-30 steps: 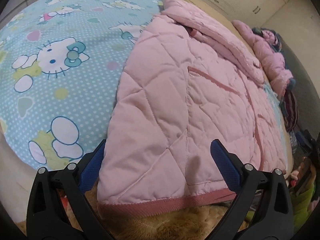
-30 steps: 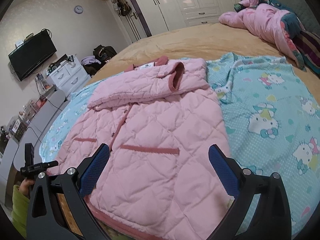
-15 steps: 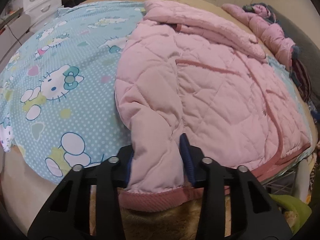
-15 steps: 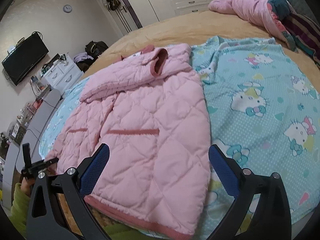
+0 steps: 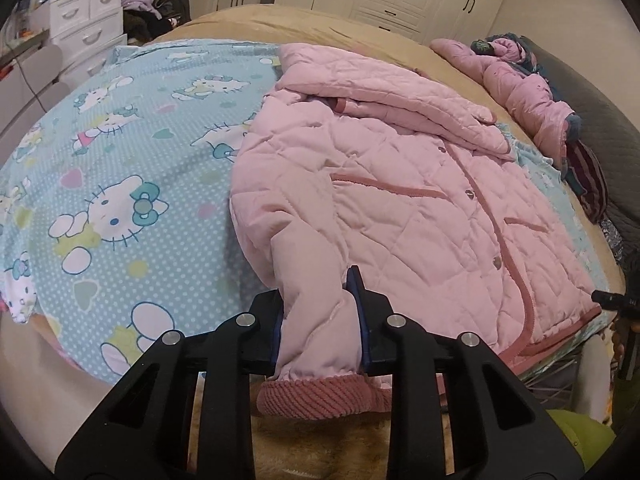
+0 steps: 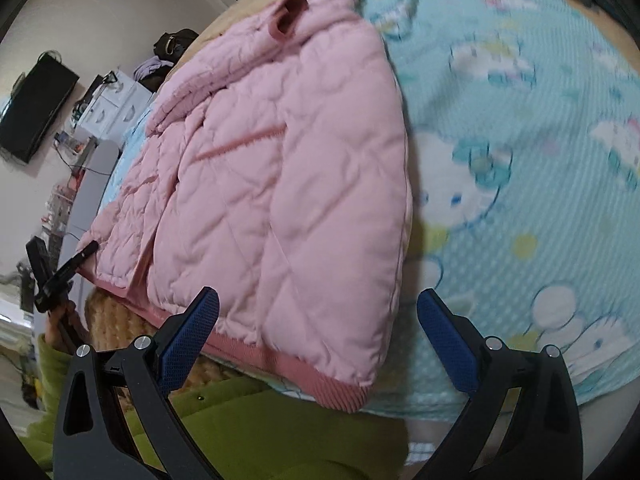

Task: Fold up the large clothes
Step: 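Grasp the hem with the right gripper while the left gripper holds it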

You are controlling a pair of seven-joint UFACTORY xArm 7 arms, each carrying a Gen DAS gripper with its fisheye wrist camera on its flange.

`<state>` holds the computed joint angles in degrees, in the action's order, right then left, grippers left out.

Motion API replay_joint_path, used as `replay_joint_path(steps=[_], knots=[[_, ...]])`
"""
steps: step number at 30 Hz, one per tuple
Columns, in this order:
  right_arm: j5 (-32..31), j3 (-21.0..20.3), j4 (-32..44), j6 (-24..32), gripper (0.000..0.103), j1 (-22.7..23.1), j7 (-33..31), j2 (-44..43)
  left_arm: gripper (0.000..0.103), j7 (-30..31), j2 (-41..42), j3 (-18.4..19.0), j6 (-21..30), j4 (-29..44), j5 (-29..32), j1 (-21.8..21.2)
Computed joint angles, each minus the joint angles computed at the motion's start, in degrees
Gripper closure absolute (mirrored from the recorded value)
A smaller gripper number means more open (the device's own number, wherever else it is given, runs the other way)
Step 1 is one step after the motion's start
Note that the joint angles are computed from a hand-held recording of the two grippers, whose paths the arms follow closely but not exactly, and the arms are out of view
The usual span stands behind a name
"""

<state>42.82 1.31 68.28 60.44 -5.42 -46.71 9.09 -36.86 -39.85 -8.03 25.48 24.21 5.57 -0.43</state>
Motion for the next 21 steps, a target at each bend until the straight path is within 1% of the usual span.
replay_joint_path(steps=[2,3,4,5,7,8,10,11,12,13,14,16,17,21], knots=[[1.21,-0.09,0.28,1.98,0.013,-0.57,-0.21,0.81,0.084,-0.37,-0.03,-0.28,-0.02,-0.21,0.15,0.21],[1.28,-0.12,0.33,3.13,0.024,-0.79,-0.08,1.13,0.084,-0.49,-0.11,-0.27,0.03,-0.38,0.1,0.16],[1.02,-0.1,0.33,3.46,0.031,-0.84,-0.15,1.24,0.084,-0.68,-0.15,-0.44,0.51,-0.41,0.22,0.28],[0.6,-0.03,0.02,3.68,0.033,-0.82,-0.48,1.13,0.084,-0.74,-0.23,-0.46,0.82,-0.47,0.29,0.26],[0.23,0.1,-1.04,3.41,0.047,-0.67,-1.45,0.57,0.082,-0.43,-0.21,-0.16,1.68,-0.47,0.33,0.04],[0.27,0.11,-1.77,2.48,0.049,-0.54,-2.22,-0.08,0.081,-0.19,-0.15,0.27,2.21,-0.46,0.1,-0.16],[2.15,0.07,-2.42,2.68,0.071,-0.82,-5.4,-1.33,0.078,0.01,-0.26,0.9,3.15,-0.6,-0.43,-0.39],[2.88,0.08,-2.69,2.46,0.076,-0.68,-6.7,-2.05,0.075,0.14,-0.39,1.24,3.38,-0.84,-0.75,-0.54],[3.78,-0.04,-2.78,2.6,0.083,-0.65,-8.22,-2.66,0.073,0.28,-0.41,1.4,3.82,-0.93,-0.92,-0.57],[5.76,-0.25,-2.57,3.63,0.086,-0.88,-10.15,-3.32,0.067,0.43,-0.3,1.53,4.8,-0.85,-1.04,-0.54],[7.5,-0.49,-2.16,4.6,0.086,-0.99,-11.5,-3.65,0.058,0.5,-0.22,1.7,5.86,-0.84,-1.21,-0.49],[9.93,-0.85,-1.49,5.49,0.087,-0.94,-13.71,-4.17,0.047,0.92,-0.48,2.88,6.73,-1.44,-2.29,-0.84],[10.98,-1.02,-1.12,5.9,0.087,-0.9,-14.55,-4.39,0.045,1.38,-0.73,3.73,7.25,-1.82,-3.11,-1.16],[15.32,-1.54,0.6,7.58,0.087,-0.95,-17.34,-4.37,0.046,4.01,-1.34,6.59,6.88,-3.52,-7.03,-3.13]])
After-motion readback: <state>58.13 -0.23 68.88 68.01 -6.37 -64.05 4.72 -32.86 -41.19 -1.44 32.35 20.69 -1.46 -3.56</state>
